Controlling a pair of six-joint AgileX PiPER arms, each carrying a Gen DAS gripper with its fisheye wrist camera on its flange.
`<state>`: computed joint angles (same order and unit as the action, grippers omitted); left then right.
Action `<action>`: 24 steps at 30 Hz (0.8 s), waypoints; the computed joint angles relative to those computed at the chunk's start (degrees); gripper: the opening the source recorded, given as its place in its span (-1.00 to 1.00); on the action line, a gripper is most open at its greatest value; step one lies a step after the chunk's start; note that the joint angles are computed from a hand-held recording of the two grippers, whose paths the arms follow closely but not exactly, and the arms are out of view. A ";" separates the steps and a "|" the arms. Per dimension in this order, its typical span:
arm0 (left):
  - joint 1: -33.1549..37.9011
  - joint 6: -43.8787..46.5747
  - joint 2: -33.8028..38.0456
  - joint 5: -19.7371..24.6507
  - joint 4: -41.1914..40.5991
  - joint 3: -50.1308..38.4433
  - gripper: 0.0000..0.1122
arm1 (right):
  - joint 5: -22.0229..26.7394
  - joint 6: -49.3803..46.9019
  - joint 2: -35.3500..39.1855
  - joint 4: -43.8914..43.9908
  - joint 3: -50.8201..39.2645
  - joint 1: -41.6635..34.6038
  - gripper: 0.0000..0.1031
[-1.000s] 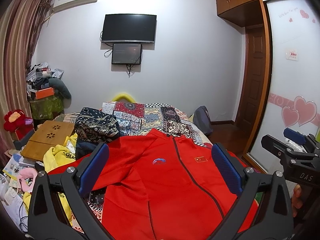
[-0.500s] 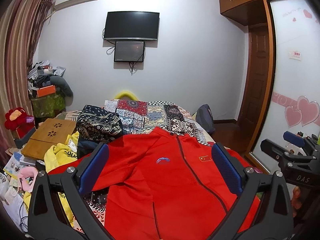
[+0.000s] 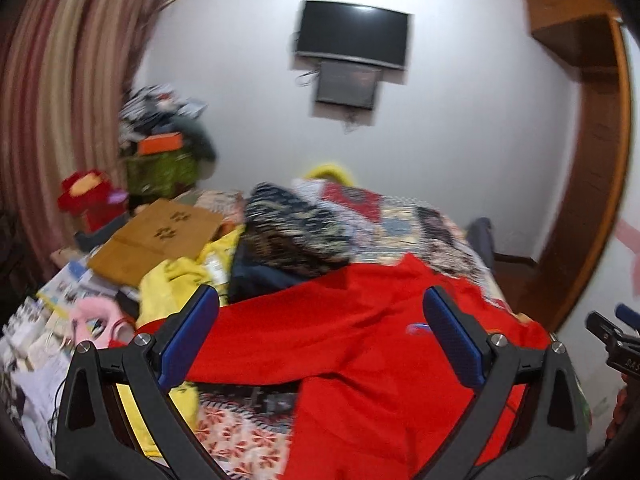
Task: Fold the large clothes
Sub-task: 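Grasp the red jacket's sleeve with the left tool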
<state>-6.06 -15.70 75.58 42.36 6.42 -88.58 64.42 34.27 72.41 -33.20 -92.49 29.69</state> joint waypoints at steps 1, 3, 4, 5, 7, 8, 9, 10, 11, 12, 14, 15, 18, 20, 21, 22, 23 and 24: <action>2.70 0.45 0.88 -0.45 -1.21 0.20 0.83 | -0.60 -0.90 1.00 1.04 -0.37 -1.16 1.00; 7.62 3.68 3.45 0.23 -5.93 -0.81 0.83 | -2.56 -3.20 3.29 3.99 -1.12 -4.14 1.00; 10.30 6.28 4.73 1.01 -9.52 -1.43 0.83 | -3.05 -4.05 4.28 5.26 -1.59 -5.16 1.00; 13.84 9.30 6.87 2.36 -14.13 -2.37 0.83 | -3.56 -5.22 5.51 6.93 -2.30 -6.44 1.00; 18.40 12.79 10.19 4.26 -20.46 -3.43 0.83 | -4.58 -7.32 7.96 10.19 -3.51 -8.76 1.00; 21.38 15.86 12.15 5.68 -25.39 -3.71 0.83 | -4.71 -7.59 8.80 10.85 -3.83 -9.26 1.00; 23.22 17.50 13.52 6.87 -28.29 -3.85 0.83 | -4.79 -7.84 9.87 11.67 -4.11 -9.79 1.00; 25.11 19.11 15.19 7.85 -31.08 -3.92 0.83 | -4.65 -8.33 10.89 12.55 -4.57 -10.22 1.00; 26.70 19.75 16.72 8.95 -32.66 -4.03 0.83 | -4.55 -8.94 11.91 13.61 -4.99 -10.74 1.00; 28.30 20.27 18.51 9.80 -34.12 -4.05 0.83 | -4.28 -9.56 12.96 14.76 -5.36 -11.18 1.00; 30.69 20.48 21.21 10.74 -36.32 -3.50 0.83 | -3.57 -10.89 15.14 16.59 -6.51 -11.95 1.00; 31.85 20.72 22.26 11.12 -37.46 -3.13 0.81 | -3.28 -11.23 15.63 17.07 -6.47 -12.07 1.00; 35.72 21.56 25.01 11.82 -41.47 -1.32 0.73 | -2.63 -12.49 17.16 17.98 -6.52 -12.53 1.00; 37.90 22.63 26.82 12.11 -44.46 -0.22 0.64 | -2.50 -13.30 18.14 18.18 -6.68 -12.91 1.00; 38.75 22.88 27.92 12.24 -45.49 -0.01 0.62 | -2.37 -13.55 18.50 18.08 -6.56 -12.94 1.00; 39.39 22.97 29.01 12.29 -46.21 -0.09 0.62 | -1.93 -13.72 18.68 17.96 -6.51 -12.97 1.00; 40.05 22.97 29.99 12.01 -46.89 0.01 0.59 | -1.28 -13.54 19.06 17.51 -6.68 -12.82 1.00; 40.57 22.90 30.93 11.18 -47.37 0.25 0.51 | -0.84 -13.27 19.20 17.01 -6.50 -12.68 1.00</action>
